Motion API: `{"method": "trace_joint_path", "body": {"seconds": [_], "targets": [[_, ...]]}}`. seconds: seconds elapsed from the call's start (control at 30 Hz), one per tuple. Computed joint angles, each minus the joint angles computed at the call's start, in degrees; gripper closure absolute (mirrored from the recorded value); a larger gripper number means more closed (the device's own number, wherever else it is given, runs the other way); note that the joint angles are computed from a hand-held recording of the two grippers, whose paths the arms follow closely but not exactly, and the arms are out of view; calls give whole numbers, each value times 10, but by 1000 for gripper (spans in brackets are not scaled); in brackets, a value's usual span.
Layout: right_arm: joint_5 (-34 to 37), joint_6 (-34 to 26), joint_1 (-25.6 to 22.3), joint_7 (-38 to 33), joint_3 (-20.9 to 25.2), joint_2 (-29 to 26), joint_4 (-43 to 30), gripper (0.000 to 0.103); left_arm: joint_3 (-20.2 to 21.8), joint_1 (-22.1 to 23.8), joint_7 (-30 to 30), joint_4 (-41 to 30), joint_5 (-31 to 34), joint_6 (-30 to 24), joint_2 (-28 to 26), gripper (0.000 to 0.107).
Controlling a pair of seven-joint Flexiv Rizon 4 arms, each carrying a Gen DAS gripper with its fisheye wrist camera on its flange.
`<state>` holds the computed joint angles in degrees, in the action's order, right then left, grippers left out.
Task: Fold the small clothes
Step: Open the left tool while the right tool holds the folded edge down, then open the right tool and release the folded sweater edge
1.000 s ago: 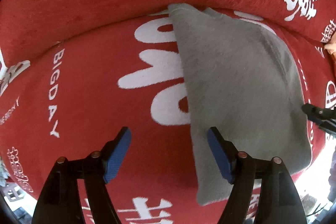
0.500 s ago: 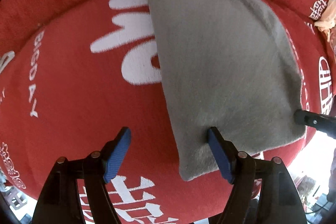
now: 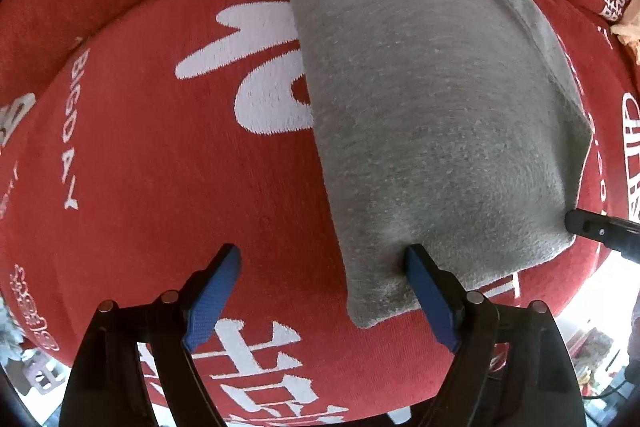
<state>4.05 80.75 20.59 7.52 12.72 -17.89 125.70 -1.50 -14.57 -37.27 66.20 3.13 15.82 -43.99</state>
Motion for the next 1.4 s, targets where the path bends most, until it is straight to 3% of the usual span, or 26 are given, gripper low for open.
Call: {"method": "trace_joint_path", "body": {"seconds": [0.1, 0.3, 0.43, 0.5, 0.53, 0.8, 1.17, 1.27, 1.3, 1.33, 1.4], "targets": [[15, 12, -4, 1, 9, 8, 11, 79, 0, -3, -5, -1, 1, -3, 3, 22], [52, -63, -22, -15, 26, 33, 2, 77, 3, -7, -19, -7, 5, -6, 4, 22], [32, -33, -2, 28, 0, 47, 26, 74, 1, -6, -22, -18, 4, -10, 0, 22], [18, -39, -1, 38, -8, 53, 28, 58, 0, -7, -25, -28, 2, -15, -4, 22], [10, -42, -1, 42, -11, 54, 29, 57, 1, -6, -24, -34, 2, -19, -6, 22], [2, -38, -14, 33, -11, 47, 22, 50, 0, -8, -26, -106, -6, -61, -36, 22], [-32, 18, -5, 100, -34, 68, 74, 47, 3, -13, -29, -188, -15, -111, -74, 22], [-52, 27, -4, 120, -44, 75, 88, 37, 0, -13, -35, -204, -21, -113, -82, 22], [-69, 33, 1, 134, -55, 78, 95, 34, -2, -10, -37, -198, -26, -107, -80, 21], [-80, 40, 2, 143, -60, 79, 100, 33, -3, -8, -42, -199, -31, -105, -81, 4], [-120, 74, 14, 175, -87, 80, 119, 32, -11, -1, -55, -234, -52, -126, -100, 4]]}}
